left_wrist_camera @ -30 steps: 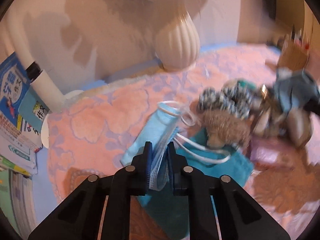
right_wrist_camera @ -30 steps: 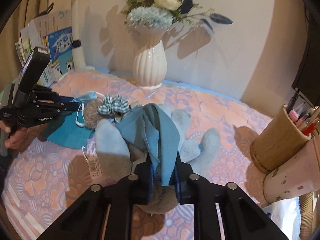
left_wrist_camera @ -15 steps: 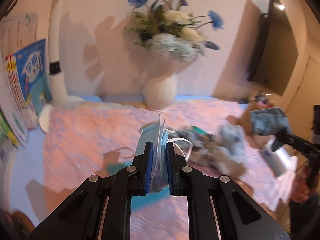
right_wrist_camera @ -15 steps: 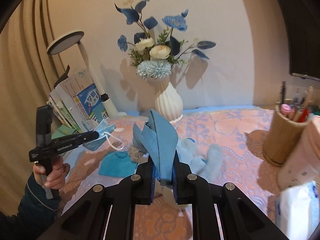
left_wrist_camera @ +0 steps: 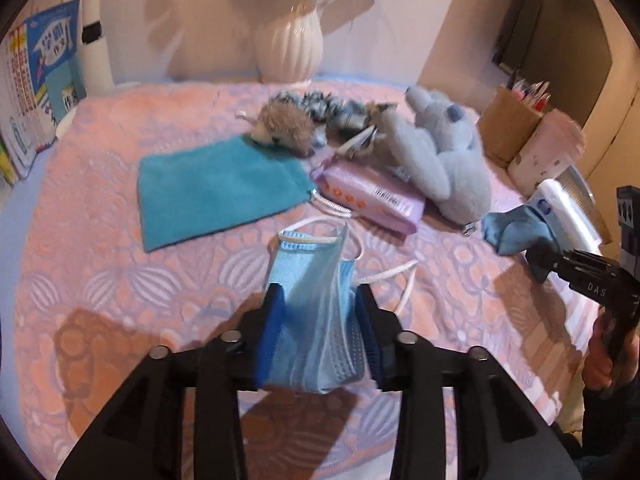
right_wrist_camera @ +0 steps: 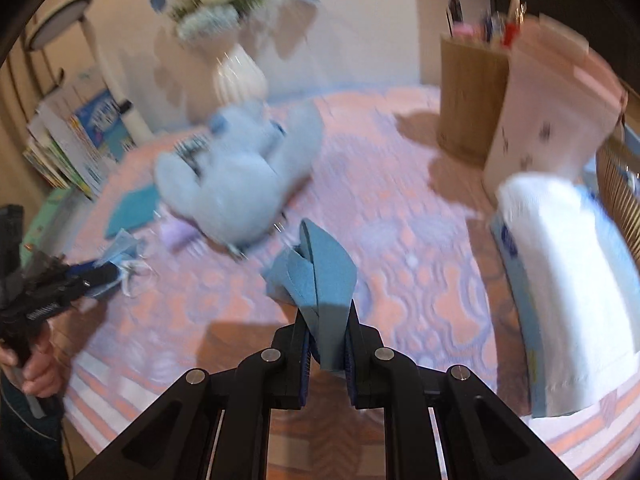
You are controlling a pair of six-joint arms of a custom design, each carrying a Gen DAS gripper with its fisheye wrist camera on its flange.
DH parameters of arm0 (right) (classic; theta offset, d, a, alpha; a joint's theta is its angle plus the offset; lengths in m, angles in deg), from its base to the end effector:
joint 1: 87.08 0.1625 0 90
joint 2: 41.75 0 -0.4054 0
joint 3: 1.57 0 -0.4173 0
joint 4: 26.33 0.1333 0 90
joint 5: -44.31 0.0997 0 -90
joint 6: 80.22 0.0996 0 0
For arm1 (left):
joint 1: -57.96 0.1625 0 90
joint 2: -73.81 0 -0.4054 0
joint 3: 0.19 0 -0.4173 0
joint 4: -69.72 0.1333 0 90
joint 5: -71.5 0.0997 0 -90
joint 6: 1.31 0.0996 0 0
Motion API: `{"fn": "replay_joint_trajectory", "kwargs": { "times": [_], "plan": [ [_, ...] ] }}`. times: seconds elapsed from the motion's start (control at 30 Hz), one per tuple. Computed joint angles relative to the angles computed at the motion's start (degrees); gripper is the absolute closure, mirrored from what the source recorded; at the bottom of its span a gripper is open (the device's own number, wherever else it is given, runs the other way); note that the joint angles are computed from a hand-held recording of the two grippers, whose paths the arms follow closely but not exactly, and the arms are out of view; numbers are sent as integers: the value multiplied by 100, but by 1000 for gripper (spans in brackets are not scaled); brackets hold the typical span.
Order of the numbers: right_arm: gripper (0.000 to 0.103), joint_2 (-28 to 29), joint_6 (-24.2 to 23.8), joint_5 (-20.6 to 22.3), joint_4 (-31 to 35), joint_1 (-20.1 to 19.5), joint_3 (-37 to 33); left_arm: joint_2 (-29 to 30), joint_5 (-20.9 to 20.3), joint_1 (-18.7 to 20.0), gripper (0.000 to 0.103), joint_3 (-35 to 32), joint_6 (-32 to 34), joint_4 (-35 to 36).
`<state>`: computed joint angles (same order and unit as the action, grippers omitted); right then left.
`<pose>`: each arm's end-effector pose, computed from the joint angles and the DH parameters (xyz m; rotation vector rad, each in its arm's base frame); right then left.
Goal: Organize soft objects
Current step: 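Grasp the blue face mask with the left tool while the right lifts the blue cloth off the bear, then carry the mask and cloth over the brown glass bowl and open both tools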
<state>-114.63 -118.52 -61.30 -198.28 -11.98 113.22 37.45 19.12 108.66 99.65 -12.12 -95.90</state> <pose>-0.0431 -0.5762 0.2619 0.3868 -2.4870 0.6647 -0.2468 -0.6080 -0.0267 0.5412 2.5094 -0.6172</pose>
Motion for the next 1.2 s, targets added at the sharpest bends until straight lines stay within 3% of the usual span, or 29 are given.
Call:
{"fn": "replay_joint_trajectory", "kwargs": {
  "times": [0.1, 0.17, 0.23, 0.3, 0.57, 0.6, 0.73, 0.87, 0.9, 0.93, 0.97, 1.0, 1.03, 1.1, 1.2],
  "plan": [
    [86, 16, 13, 89, 72, -59, -41, 77, 277, -24, 49, -74, -138, 167],
    [72, -23, -11, 204, 259, -87, -76, 43, 207, -18, 46, -31, -178, 160],
    [38, -39, -38, 213, 148, -67, -34, -55, 30, -12, 39, 20, -296, 310],
    [29, -22, -162, 143, -108, -34, 27, -177, -265, -12, 24, 145, -333, 321],
    [28, -40, 42, 337, 275, -139, -123, -586, -1909, 394, 21, 645, -978, -645],
    [28, -38, 64, 364, 286, -151, -136, -622, -1930, 447, 21, 680, -1108, -770],
    [28, -12, 315, 443, 458, -174, -270, -523, -1288, 378, 22, 566, -1250, -530],
    [28, 80, 528, 399, 478, -113, -368, -248, -527, 140, 27, 325, -1109, -359],
    [33, 128, 506, 306, 359, -77, -366, -197, -294, 85, 39, 268, -1073, -274],
    [50, 192, 438, 168, 178, -26, -352, -90, 81, -17, 51, 162, -1029, -52],
    [56, 290, 286, -68, -73, 49, -333, 9, 451, -127, 57, 66, -938, 181],
    [67, 340, 149, -187, -256, 87, -301, 34, 582, -171, 75, 47, -860, 278],
    [78, 344, 37, -190, -313, 103, -267, 67, 561, -216, 82, 30, -772, 301],
    [90, 216, 62, 105, -39, 34, -248, 42, 502, -261, 91, 57, -682, 228],
    [90, 26, 185, 396, 70, -11, -210, -35, 201, -360, 92, 145, -407, -184]
  ]
}}
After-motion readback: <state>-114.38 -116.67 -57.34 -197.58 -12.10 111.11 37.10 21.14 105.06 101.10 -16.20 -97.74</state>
